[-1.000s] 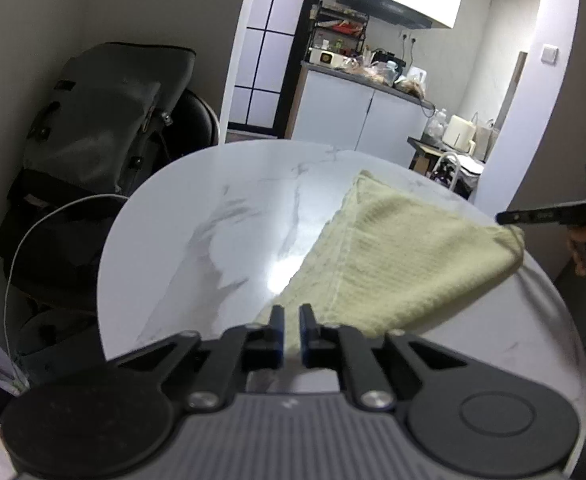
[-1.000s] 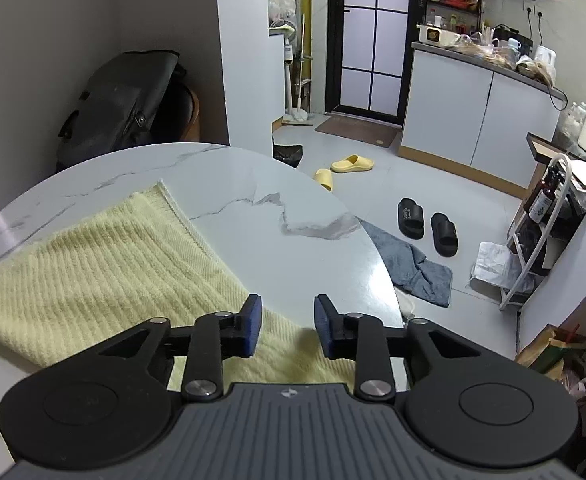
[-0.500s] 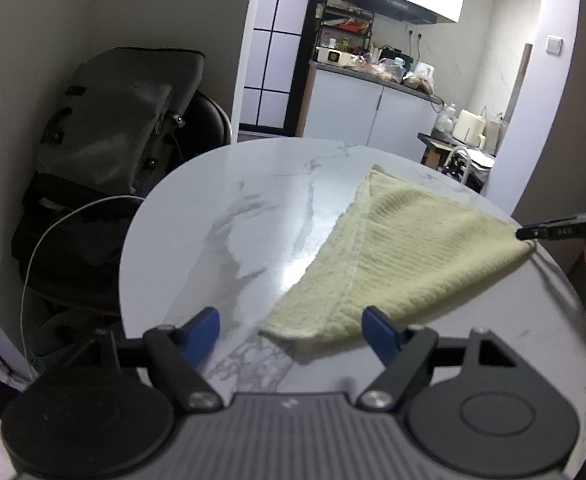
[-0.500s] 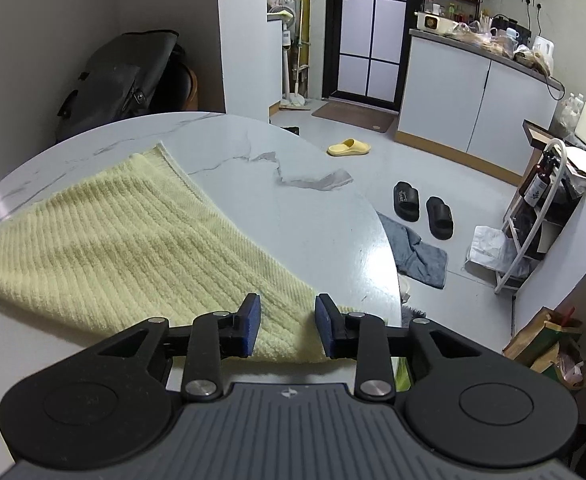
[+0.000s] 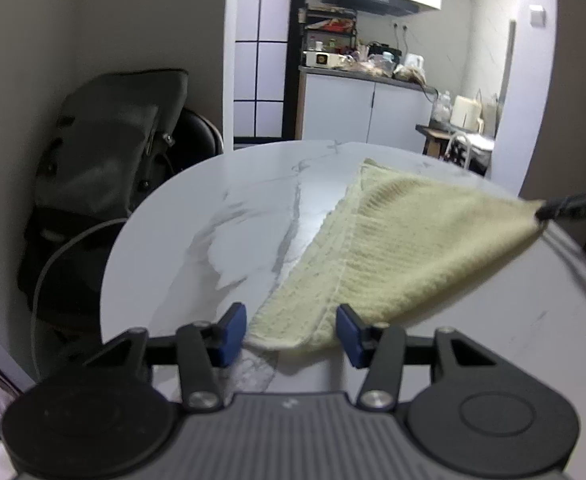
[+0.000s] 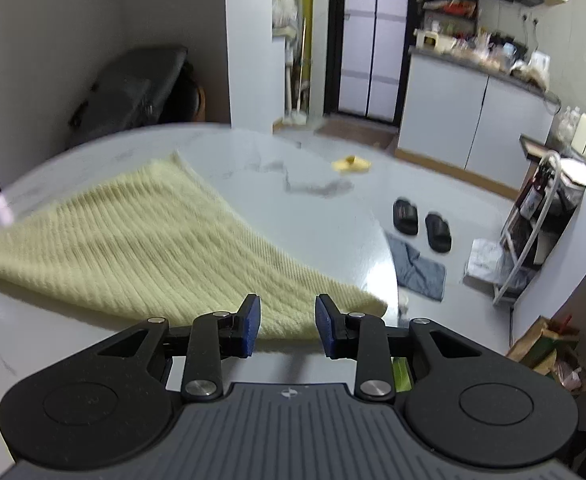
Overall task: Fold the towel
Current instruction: 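Grasp the yellow towel corner with the left gripper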
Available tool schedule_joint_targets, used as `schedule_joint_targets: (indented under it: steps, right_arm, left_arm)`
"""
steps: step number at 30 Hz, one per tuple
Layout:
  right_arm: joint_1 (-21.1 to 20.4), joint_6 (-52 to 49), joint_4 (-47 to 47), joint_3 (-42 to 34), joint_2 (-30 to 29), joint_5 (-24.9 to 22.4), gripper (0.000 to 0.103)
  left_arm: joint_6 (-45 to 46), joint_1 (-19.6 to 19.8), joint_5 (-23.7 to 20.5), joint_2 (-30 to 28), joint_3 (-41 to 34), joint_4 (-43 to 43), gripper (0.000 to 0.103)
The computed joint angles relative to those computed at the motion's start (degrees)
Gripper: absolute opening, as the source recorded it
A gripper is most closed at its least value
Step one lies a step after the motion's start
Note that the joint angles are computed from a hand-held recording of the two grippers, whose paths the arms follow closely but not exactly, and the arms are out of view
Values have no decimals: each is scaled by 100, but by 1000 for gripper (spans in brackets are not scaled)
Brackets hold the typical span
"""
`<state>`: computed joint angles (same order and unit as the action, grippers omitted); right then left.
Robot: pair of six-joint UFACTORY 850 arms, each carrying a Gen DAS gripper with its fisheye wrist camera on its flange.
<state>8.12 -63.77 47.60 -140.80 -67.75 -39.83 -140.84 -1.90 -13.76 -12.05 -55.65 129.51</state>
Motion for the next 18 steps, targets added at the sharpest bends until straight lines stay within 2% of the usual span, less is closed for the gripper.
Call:
schedule_joint_targets:
  steps: [1, 3, 7, 12, 18]
  right_arm:
    - [-16, -225, 246, 279, 163, 79, 34]
    - [-23, -556, 498, 643, 384, 146, 34]
    - [9, -1082, 738, 1239, 735, 194, 34]
    - [48, -1126, 725, 1453, 859, 192, 34]
    - [142, -1179, 747, 1772, 1019, 263, 34]
  left_arm:
    - [-106, 12, 41, 6, 1, 115, 22]
    - [-320, 32, 115, 11, -2, 316, 13]
    - [-594, 8, 77, 41, 50, 503, 8]
    - [-1407, 62, 28, 170, 225, 1055, 7]
    - [-1686, 183, 24, 396, 453, 1163, 6]
